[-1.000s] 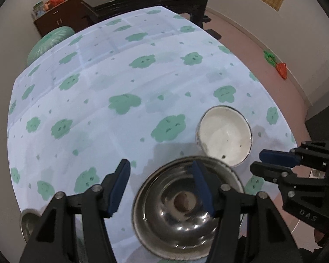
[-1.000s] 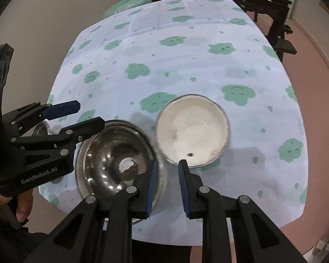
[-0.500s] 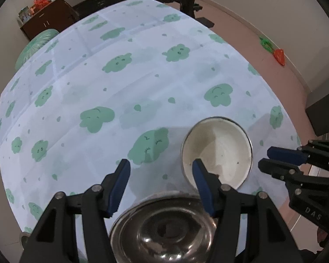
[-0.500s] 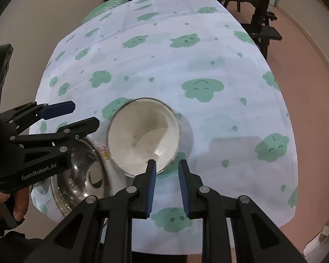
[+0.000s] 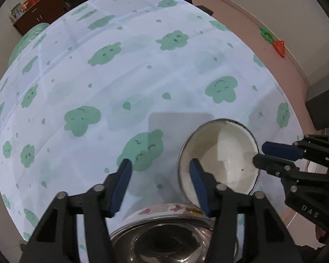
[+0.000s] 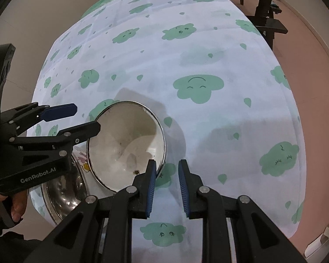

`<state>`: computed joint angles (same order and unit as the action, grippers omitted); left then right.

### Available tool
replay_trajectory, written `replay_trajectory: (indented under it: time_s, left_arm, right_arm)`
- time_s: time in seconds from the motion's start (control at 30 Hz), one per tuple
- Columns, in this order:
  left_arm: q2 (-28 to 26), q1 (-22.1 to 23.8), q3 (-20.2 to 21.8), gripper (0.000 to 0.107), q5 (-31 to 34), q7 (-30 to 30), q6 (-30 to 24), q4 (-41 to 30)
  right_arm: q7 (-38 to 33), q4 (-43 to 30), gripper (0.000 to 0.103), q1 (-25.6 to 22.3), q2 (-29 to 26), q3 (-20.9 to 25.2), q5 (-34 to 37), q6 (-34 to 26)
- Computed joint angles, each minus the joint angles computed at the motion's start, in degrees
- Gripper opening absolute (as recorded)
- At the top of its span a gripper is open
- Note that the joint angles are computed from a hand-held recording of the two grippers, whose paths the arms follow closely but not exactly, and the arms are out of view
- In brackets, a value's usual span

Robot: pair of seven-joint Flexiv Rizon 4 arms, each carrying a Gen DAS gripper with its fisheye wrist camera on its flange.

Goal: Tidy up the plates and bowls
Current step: 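Lower both grippers to opposite rims of the white enamel bowl, then close both grippers on the white enamel bowl rim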

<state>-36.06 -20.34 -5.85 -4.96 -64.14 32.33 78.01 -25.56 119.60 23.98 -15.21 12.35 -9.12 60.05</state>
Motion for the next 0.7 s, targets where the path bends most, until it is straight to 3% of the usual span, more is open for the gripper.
replay_trajectory:
  time_s: [0.07, 0.23, 0.3, 0.37, 0.43, 0.7]
  left_arm:
    - [-0.4, 0.0, -0.3, 0.034, -0.2, 0.3, -1.1, -0.5]
    - [-0.6, 0.1, -0.6, 0.032, -0.9, 0.9, -2.2, -0.5]
    - [-0.8, 0.1, -0.6, 0.019, -1.0, 1.1, -2.7, -0.7]
    - [-1.0, 0.2, -0.7, 0.013, -1.4, 1.2, -3.8, -1.0]
    - [-0.9, 0.4, -0.9, 0.008, -1.8, 1.6, -4.0, -0.8]
    - [-0.1, 0.5, -1.3, 0.006, -2.5, 3.4, -2.8, 0.6]
  right_arm:
    - [-1.0, -0.3, 0.023, -0.4, -0.3, 0.3, 0.8, 0.2]
    - [-3.0, -1.0, 0.023, -0.7, -1.1, 0.8, 2.5, 0.6]
    - [-2.9, -1.1, 0.023, -0.4, -1.2, 0.5, 2.3, 0.6]
    - [-3.5, -1.3, 0.022, -0.5, -1.3, 0.7, 2.7, 0.7]
    - [-4.3, -1.6, 0.014, -0.6, -1.5, 1.0, 3.4, 0.4]
    - [-2.1, -0.7, 0.011, 0.3, -0.6, 0.0, 1.6, 0.4]
